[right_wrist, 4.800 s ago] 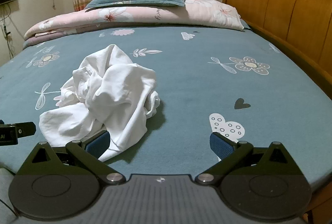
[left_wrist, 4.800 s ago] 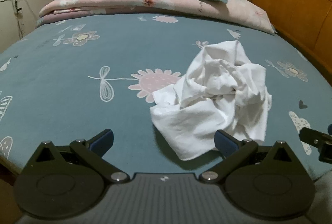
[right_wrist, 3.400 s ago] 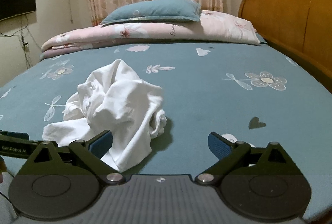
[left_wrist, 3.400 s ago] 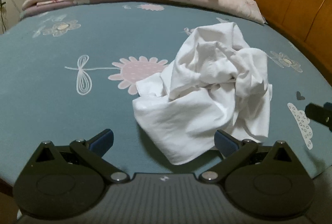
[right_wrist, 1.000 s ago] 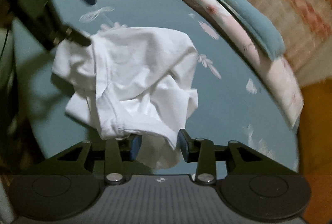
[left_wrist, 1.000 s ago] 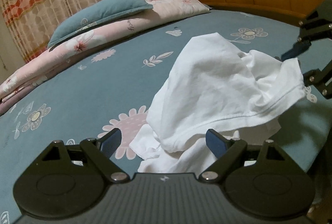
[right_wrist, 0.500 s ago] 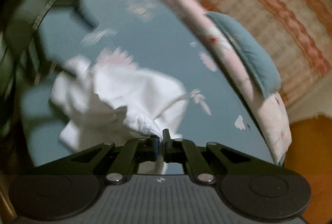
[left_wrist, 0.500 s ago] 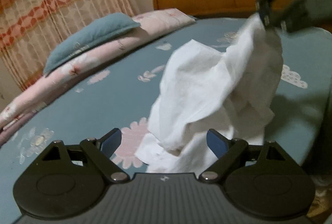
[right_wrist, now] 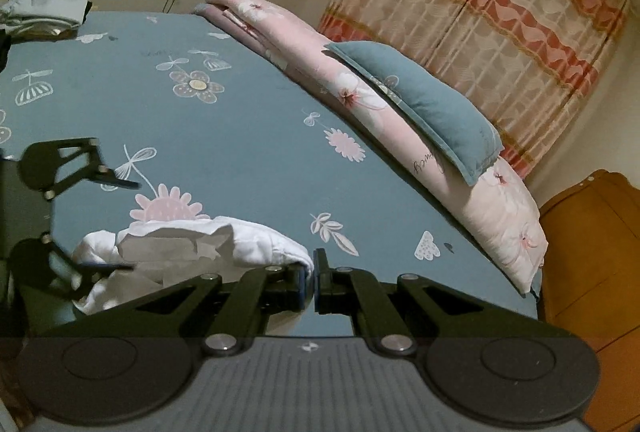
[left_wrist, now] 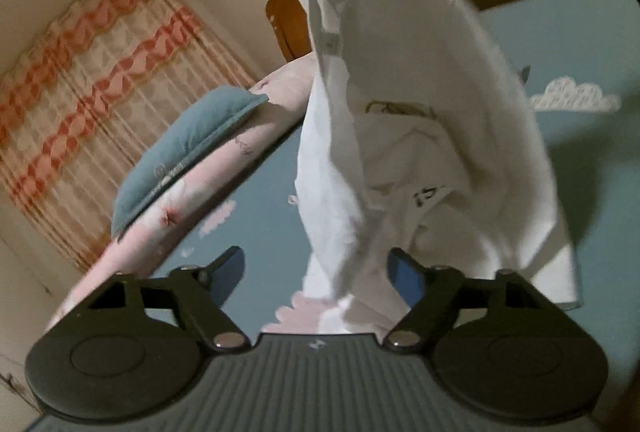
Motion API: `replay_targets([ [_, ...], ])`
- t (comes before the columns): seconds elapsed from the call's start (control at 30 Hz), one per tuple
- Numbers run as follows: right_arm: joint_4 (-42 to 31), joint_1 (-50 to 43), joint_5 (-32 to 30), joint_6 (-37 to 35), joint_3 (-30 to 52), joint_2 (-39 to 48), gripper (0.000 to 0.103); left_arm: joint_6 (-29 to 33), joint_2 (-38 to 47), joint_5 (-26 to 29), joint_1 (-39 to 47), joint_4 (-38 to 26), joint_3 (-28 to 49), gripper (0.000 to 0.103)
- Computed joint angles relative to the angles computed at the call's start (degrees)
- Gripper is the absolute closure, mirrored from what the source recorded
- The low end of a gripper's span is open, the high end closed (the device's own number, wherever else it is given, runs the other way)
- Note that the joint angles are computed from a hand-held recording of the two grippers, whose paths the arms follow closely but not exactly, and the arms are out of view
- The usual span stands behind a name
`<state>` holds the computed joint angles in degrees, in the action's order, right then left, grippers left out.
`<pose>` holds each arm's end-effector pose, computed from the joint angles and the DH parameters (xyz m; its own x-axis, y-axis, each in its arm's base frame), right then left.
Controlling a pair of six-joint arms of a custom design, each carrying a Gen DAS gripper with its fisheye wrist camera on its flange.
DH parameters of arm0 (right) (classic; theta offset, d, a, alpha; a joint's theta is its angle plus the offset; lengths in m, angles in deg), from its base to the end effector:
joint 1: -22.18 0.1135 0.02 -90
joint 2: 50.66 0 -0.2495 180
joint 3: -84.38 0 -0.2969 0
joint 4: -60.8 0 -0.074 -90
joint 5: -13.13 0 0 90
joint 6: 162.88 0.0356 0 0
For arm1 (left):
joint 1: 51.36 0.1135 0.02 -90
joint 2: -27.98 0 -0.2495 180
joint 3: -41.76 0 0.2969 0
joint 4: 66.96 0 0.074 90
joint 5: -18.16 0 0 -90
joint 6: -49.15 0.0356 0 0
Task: Fold clothes
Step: 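Lift and shake the T-shirt open with both grippers, stretching it between them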
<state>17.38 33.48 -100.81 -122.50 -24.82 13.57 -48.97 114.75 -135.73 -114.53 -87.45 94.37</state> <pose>0.2832 0.0713 0.3083 -0.0020 -0.7104 -0.7038 -0.7703 0.4499 -0.4519 0.1655 -0.2564 0.1228 -0.3868 0.6270 -0.6762 0.1046 0.7584 0.6433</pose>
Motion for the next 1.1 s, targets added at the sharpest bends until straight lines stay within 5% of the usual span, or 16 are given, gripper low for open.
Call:
replay_targets([
  [0.07, -0.5, 0.0, 0.7, -0.6, 0.1, -0.1, 0.099, 6.1, -0.6, 2.2, 2.9, 5.7, -1.8, 0.067],
  [0.23, -1.4, -0.6, 1.3, -1.6, 0.6, 0.7, 0.099, 12.4, -2.3, 6.5, 6.1, 12.7, -4.3, 0.096],
  [0.47, -7.4, -2.6, -0.9, -2.3, 3.4, 5.6, 0.099, 5.6, -11.4, 3.1, 5.1, 3.5, -4.7, 0.098],
  [0.6, -13.8, -2.1, 1.0, -3.3, 6.2, 10.4, 0.099, -0.8, -17.3, 3.9, 4.3, -9.6, -1.6, 0.098],
  [0.73, -20.6, -2.3, 1.4, -7.9, 8.8, 13.2, 0.099, -6.1, -23.6, 16.1, 5.5, -26.3, 4.5, 0.098],
  [0.93, -28.4, -4.0, 0.4, -12.7, 12.3, 14.1, 0.099, -5.1, -29.8, 32.4, 7.3, -41.5, 12.9, 0.098],
  [1.1, -34.3, -9.5, -8.6, -14.2, 18.4, 13.4, 0.099, 0.2, -34.4, 34.0, 3.3, -49.1, 17.1, 0.098],
])
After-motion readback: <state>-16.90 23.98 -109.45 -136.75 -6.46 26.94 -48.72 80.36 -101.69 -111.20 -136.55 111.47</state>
